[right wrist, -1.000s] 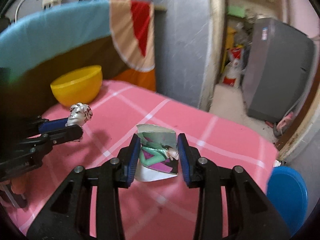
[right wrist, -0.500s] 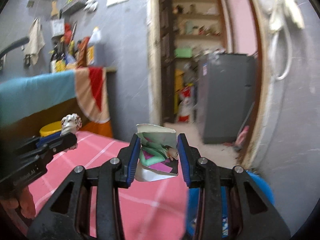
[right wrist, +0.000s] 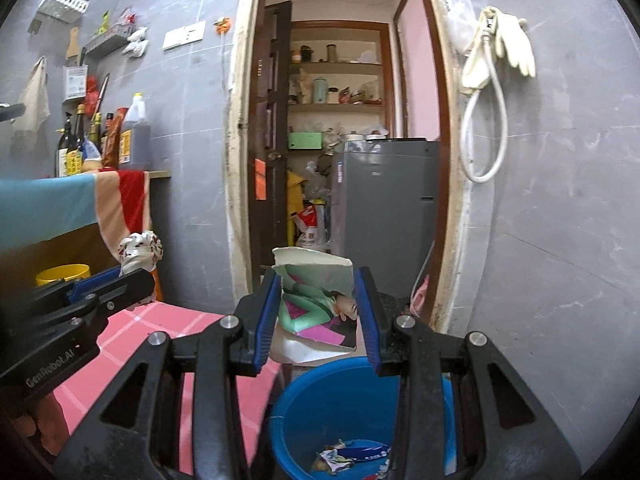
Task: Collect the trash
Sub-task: 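Carry the foil and paper card over the blue bucket and open both tools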
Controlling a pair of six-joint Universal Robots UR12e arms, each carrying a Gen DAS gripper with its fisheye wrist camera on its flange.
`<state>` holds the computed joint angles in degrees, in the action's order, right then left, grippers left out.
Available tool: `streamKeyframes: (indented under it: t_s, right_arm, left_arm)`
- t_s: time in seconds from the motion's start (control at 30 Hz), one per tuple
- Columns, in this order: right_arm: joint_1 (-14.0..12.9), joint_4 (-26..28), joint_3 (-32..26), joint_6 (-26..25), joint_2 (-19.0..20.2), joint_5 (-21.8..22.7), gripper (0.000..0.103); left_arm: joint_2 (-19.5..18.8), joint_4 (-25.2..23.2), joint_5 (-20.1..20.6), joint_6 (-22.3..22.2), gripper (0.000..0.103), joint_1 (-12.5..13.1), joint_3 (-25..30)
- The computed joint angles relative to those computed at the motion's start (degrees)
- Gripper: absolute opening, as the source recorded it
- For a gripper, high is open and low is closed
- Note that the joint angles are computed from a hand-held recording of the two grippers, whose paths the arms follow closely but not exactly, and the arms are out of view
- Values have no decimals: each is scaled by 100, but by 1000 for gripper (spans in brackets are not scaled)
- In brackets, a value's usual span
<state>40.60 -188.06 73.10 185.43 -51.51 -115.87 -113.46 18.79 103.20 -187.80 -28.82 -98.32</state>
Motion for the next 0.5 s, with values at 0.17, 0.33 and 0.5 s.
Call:
streamKeyframes:
  t_s: [0.17,0.33,0.5]
  right_arm:
    - [-73,-71,265,170,-139,-50,41]
    - [-134,16,420,283,-226,-86,41]
    - [-192,170,514,438,-274,-106,41]
  left_arm:
    - [-127,-182,-108,78,18,-61,198]
    - [-228,-425,-224,-34,18,-87,349]
    - [-312,-705,-310,-138,18,-97,494]
